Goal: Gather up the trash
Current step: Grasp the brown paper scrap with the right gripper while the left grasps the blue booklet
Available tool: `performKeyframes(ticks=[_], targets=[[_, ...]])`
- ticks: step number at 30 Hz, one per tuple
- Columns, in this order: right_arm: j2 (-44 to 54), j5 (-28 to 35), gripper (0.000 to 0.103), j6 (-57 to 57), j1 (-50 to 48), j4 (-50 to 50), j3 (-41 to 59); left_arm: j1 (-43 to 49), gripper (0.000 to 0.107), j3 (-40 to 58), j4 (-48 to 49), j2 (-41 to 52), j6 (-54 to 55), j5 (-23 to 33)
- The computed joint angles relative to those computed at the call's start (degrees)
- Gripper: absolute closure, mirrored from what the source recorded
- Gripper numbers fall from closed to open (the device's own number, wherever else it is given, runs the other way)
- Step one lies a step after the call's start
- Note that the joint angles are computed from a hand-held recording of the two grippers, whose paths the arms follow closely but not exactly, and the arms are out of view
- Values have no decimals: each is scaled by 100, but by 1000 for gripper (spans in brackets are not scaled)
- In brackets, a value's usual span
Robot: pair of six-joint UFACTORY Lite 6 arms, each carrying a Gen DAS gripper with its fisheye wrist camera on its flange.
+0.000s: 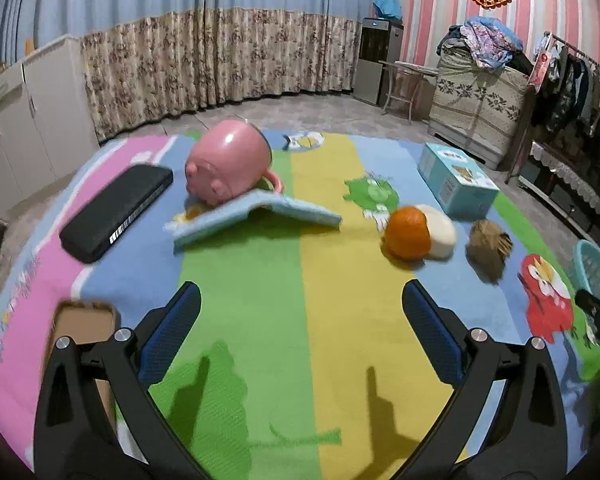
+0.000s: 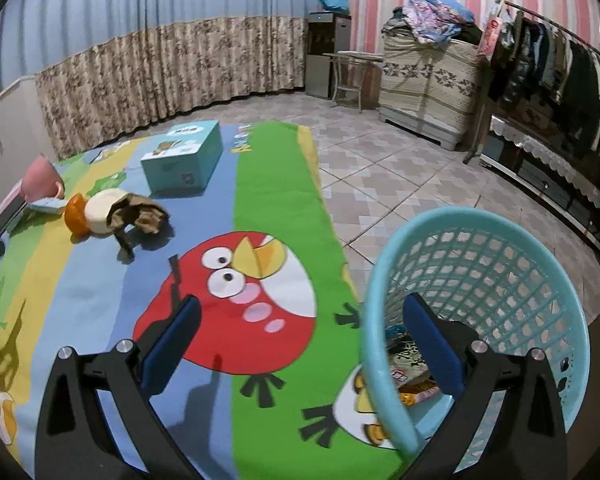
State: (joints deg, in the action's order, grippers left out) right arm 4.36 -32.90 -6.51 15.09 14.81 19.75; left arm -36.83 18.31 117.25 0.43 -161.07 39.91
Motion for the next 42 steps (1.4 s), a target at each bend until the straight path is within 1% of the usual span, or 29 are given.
performKeyframes(ticks=[2,6,9,11,13,15,17,20,21,22,26,28,30,33,34,36,37,40,42], targets=[[86,45,5,-138,116,178,87,219,10,287,-130,209,339,-10],[134,167,5,-182,105,176,181,948,10,538,709,338,79,-420],[167,235,5,-60,11,-21,215,1287,10,665,975,580,46,-429],[244,306,5,22,-31,-132,288,1627,16,802,1340,870,-87,-494],[265,356,5,83,-43,-206,334,1969,34,1020,1675,1164,-76,-714],[248,376,5,135,-20,-251,353,2168,37,1206,1846,1409,37,-777],[273,400,5,154,19,-253,402,2201,38,1310,1746,1555,257,-662],[349,483,5,147,177,-175,524,2304,54,1408,2011,1674,131,-662],[380,535,5,231,239,-231,585,2339,63,1414,2098,1678,79,-689],[401,580,5,279,286,-260,640,2367,67,1381,2179,1644,45,-689],[496,731,5,452,629,-235,930,2404,78,1247,2387,1543,35,-604],[669,803,5,498,796,-208,1147,2321,87,1159,2259,1442,220,-524],[881,855,5,444,957,-106,1410,2138,92,1041,1973,1290,527,-392],[1361,968,5,145,1239,309,2009,2057,99,840,1894,1003,714,-382],[1491,1015,5,186,1270,275,2170,2103,107,751,2008,865,635,-437],[1795,1154,5,211,1330,273,2550,2281,107,571,2273,553,444,-634],[1960,1200,5,95,1395,398,2758,2330,107,493,2316,440,409,-647],[2350,1321,7,-521,1560,959,3240,2442,107,345,2329,166,487,-735],[2525,1427,22,-713,1623,1027,3455,2480,107,277,2299,71,536,-747]])
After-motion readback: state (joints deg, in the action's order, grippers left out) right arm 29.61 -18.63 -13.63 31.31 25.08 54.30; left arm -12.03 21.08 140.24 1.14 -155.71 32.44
